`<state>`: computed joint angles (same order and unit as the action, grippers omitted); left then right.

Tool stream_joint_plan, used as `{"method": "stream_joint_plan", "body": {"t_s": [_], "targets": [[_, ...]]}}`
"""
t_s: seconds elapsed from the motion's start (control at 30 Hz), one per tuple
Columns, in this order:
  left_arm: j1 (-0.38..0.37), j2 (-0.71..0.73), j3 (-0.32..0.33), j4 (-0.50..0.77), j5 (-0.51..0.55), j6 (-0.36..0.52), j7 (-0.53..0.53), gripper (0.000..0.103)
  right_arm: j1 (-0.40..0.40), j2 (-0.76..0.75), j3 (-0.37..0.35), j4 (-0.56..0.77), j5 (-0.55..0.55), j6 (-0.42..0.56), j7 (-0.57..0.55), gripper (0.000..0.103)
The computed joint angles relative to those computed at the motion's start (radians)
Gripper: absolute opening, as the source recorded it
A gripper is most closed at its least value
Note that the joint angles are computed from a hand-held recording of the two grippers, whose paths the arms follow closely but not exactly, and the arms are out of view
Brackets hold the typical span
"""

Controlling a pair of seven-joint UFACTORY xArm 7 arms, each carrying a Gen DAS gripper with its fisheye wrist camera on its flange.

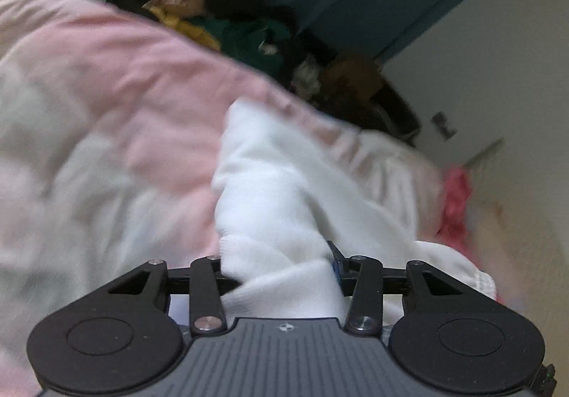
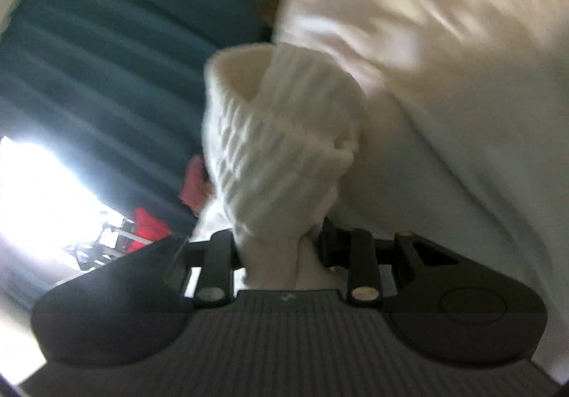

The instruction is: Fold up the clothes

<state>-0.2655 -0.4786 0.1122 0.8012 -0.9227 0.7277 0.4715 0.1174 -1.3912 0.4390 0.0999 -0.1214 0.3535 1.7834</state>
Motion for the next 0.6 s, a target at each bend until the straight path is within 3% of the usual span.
{"method": "stream_joint_plan", "body": {"t_s": [0.1, 0.2, 0.3, 0.4, 0.5, 0.6], "targets": [[-0.011, -0.014, 0.032, -0.042, -0.036, 0.012, 0.090, 0.053, 0.064, -0.110, 0.100, -0.104, 0.043, -0.015, 0.159, 0.033], [0.012, -0.016, 0.016, -0.034, -0.008, 0.031, 0.072, 0.059, 0.087, -0.073, 0.004, -0.063, -0.013, 0.038, 0.078, 0.036], [0.053, -0.047, -0.010, -0.008, 0.088, 0.074, -0.033, 0.060, 0.116, -0.021, -0.089, 0.039, -0.011, 0.189, -0.047, 0.038], [0.091, -0.116, -0.034, 0.003, 0.205, 0.108, -0.149, 0.066, 0.147, -0.014, -0.106, 0.150, 0.027, 0.401, -0.123, 0.037], [0.100, -0.194, -0.018, 0.024, 0.295, 0.180, -0.205, 0.068, 0.153, 0.016, -0.057, 0.306, 0.028, 0.642, -0.221, 0.037], [0.112, -0.290, 0.002, 0.057, 0.378, 0.281, -0.250, 0.068, 0.158, 0.040, -0.011, 0.417, 0.049, 0.749, -0.287, 0.037]]}}
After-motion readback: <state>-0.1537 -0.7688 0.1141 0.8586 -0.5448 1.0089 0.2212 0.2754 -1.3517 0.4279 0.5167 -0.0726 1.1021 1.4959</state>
